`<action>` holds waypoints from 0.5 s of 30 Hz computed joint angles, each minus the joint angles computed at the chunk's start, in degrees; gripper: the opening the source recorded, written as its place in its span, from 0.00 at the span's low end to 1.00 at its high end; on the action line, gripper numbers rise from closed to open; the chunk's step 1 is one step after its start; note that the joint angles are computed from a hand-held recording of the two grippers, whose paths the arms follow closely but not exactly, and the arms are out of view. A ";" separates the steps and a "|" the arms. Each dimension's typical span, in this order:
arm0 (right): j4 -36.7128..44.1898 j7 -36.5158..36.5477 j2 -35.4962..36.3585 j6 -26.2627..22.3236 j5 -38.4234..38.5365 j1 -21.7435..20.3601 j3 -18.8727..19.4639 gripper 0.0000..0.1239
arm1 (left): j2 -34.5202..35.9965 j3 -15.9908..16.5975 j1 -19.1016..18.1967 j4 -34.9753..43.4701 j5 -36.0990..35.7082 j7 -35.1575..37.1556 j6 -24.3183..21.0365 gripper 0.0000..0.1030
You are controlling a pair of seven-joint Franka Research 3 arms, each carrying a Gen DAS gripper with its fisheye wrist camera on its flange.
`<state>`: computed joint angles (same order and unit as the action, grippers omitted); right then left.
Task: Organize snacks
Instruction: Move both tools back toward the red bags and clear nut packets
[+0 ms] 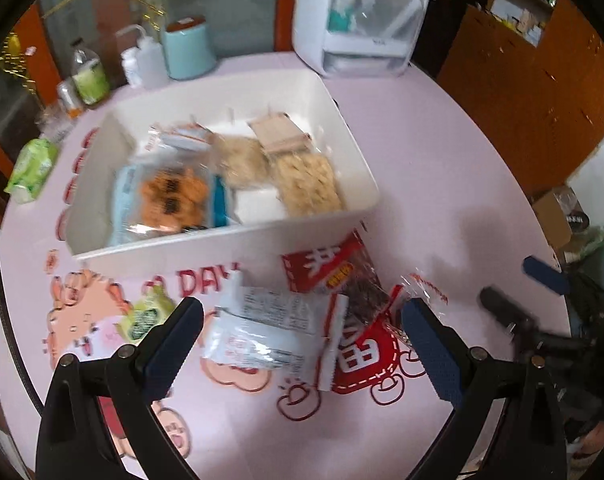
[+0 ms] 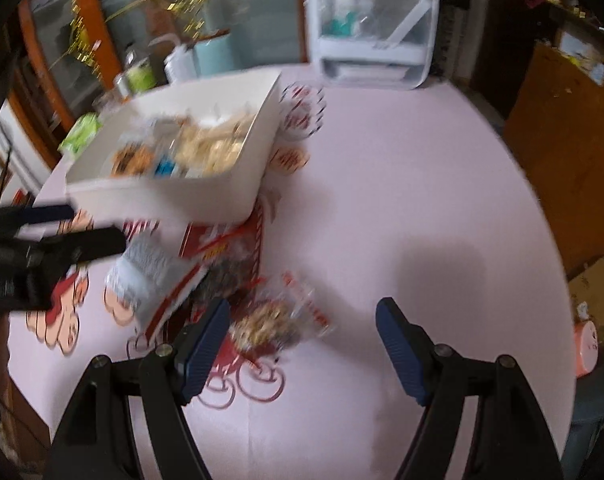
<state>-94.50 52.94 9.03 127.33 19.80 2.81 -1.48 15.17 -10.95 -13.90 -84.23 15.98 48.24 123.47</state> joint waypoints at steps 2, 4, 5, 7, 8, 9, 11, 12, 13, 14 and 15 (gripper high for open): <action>-0.86 -1.77 0.13 -0.90 0.56 -0.04 0.27 0.61 | 1.53 -0.09 -0.20 0.94 0.11 0.38 0.39 0.97; -1.43 -3.71 0.72 -2.02 1.02 -0.04 0.48 0.61 | 3.63 -0.19 -0.37 2.71 -0.24 1.21 0.35 0.97; -1.73 -4.25 0.87 -2.18 1.09 0.00 0.51 0.61 | 4.50 -0.35 -0.24 3.45 -0.92 2.13 0.55 0.97; -2.15 -5.21 1.51 -1.84 0.81 0.19 0.54 0.61 | 6.89 -0.53 -0.29 5.73 -1.86 4.02 0.50 0.97; -2.15 -5.09 1.90 -1.77 0.43 0.33 0.51 0.61 | 8.10 -0.44 -0.58 7.10 -1.79 4.68 -0.02 0.97; -1.78 -4.93 2.52 -2.06 0.22 0.39 0.49 0.61 | 9.33 -0.32 -0.91 8.46 -1.61 5.31 -0.54 0.97; -1.46 -5.66 3.23 -2.48 1.76 0.01 0.70 0.61 | 11.73 0.11 -1.68 11.50 -1.15 5.96 -2.17 0.96; -1.42 -5.67 3.46 -2.15 2.08 -0.01 0.72 0.61 | 12.33 0.22 -1.79 12.23 -1.30 6.19 -2.47 0.96; -0.92 -5.60 3.96 -2.61 2.43 -0.09 0.75 0.61 | 13.01 0.21 -1.80 12.96 -1.67 6.48 -2.51 0.96; -0.73 -5.40 4.16 -2.68 2.54 -0.10 0.75 0.61 | 13.52 0.21 -1.81 13.55 -2.01 6.75 -2.54 0.96; -0.47 -5.05 4.45 -2.79 2.44 -0.05 0.73 0.61 | 13.90 0.27 -1.89 14.01 -2.18 6.94 -2.60 0.96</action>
